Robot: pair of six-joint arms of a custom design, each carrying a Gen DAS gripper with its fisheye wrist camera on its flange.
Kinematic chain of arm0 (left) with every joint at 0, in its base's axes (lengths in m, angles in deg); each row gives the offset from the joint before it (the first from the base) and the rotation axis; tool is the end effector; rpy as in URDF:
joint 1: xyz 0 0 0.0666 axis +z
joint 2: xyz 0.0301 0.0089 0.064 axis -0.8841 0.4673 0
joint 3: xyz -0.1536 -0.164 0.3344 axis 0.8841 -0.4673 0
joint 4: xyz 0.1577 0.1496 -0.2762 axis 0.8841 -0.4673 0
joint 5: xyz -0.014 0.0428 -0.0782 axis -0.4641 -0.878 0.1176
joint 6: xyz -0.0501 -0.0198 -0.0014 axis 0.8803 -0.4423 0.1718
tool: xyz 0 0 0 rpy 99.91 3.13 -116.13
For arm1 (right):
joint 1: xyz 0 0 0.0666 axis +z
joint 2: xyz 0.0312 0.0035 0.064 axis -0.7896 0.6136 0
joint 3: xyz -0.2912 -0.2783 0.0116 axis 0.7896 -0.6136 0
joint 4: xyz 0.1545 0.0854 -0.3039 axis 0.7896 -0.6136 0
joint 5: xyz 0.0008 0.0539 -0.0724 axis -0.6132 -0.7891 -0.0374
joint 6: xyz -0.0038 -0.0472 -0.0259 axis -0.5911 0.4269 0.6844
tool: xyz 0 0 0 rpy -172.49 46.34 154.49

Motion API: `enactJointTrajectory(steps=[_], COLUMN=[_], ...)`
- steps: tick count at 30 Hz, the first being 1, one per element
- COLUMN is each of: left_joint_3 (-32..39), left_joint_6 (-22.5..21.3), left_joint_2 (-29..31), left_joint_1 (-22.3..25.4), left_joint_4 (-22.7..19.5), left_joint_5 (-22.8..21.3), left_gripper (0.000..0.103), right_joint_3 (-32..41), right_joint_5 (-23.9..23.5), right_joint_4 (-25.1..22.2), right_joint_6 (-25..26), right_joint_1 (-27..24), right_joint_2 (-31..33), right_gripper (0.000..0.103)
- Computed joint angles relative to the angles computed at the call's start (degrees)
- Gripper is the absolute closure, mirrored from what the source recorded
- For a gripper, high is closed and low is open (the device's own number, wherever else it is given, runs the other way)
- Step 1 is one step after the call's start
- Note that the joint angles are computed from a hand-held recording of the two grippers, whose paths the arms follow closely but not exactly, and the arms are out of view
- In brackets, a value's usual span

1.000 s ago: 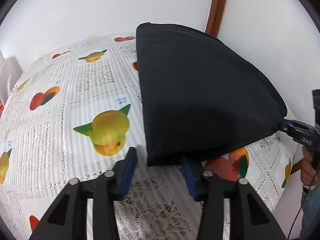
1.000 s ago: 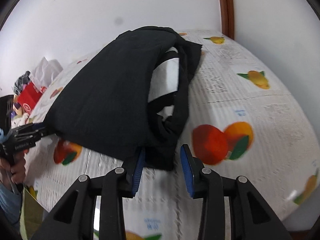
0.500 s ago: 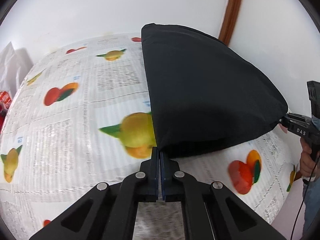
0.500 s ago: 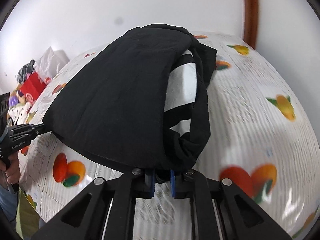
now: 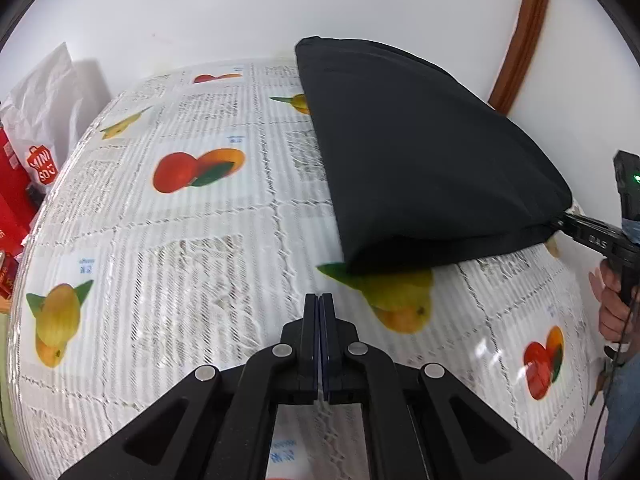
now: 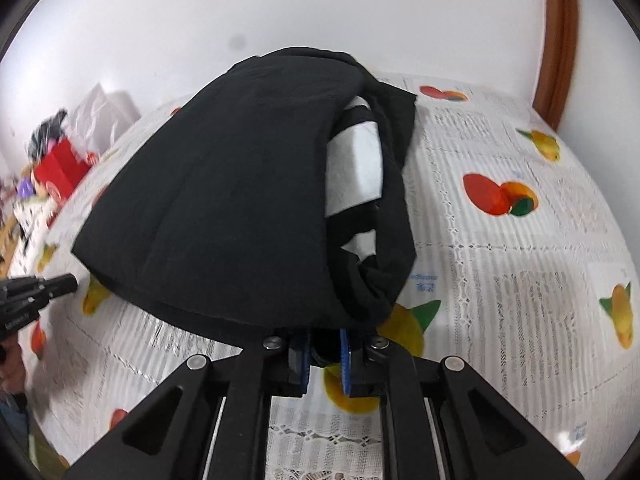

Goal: Fold large clothes

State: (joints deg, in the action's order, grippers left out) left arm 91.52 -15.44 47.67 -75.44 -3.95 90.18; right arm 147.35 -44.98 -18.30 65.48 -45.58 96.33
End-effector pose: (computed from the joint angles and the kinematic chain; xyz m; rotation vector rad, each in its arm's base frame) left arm 0.5069 -0.1267 0.3682 0.4833 2.5178 -0.2794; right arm 0.4751 0.0531 0.3702 0.1871 2.5290 0.1063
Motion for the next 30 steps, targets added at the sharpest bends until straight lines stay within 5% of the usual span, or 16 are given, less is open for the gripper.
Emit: enactJointTrajectory(steps=[6, 8, 10, 12, 21, 30], left_joint_3=[2.4, 2.4, 2.1, 1.7, 5.0, 6.7], left_joint_6=[0.5, 0.0, -0.3, -0.5, -0.3, 1.1], left_joint_2=[2.2, 2.3, 2.0, 1.6, 4.3, 5.5], left_joint_1=[-0.4, -0.9, -1.2, -1.4, -2.9, -4.5], left_joint_4=[-0.8, -0.5, -0.1, 0.7, 0.5, 0.3], left_joint_5=[1.8, 2.0, 1.9, 1.8, -1.2, -2.7], left_gripper=[0.097, 0.086, 0.064, 0.057, 0.058, 0.088], right_joint_3=[-0.3, -0.5, -0.3, -0.6, -1.4, -1.7], right_joint_5=[0.8, 0.7, 0.2, -0.4, 0.8, 1.8], right_joint_4=[-0.4, 0.0, 0.0, 0.6, 2.8, 4.5], right_joint_6=[0.6, 0.4, -0.3, -1.0, -3.3, -4.0], right_joint_1=[0.0, -0.1, -0.4, -0.7, -0.3, -0.5], right_joint_2=[-0.6, -0.8, -0.8, -1.0, -0.9, -0.3], right_gripper=[0.087, 0.087, 0.087, 0.087, 0.087, 0.093])
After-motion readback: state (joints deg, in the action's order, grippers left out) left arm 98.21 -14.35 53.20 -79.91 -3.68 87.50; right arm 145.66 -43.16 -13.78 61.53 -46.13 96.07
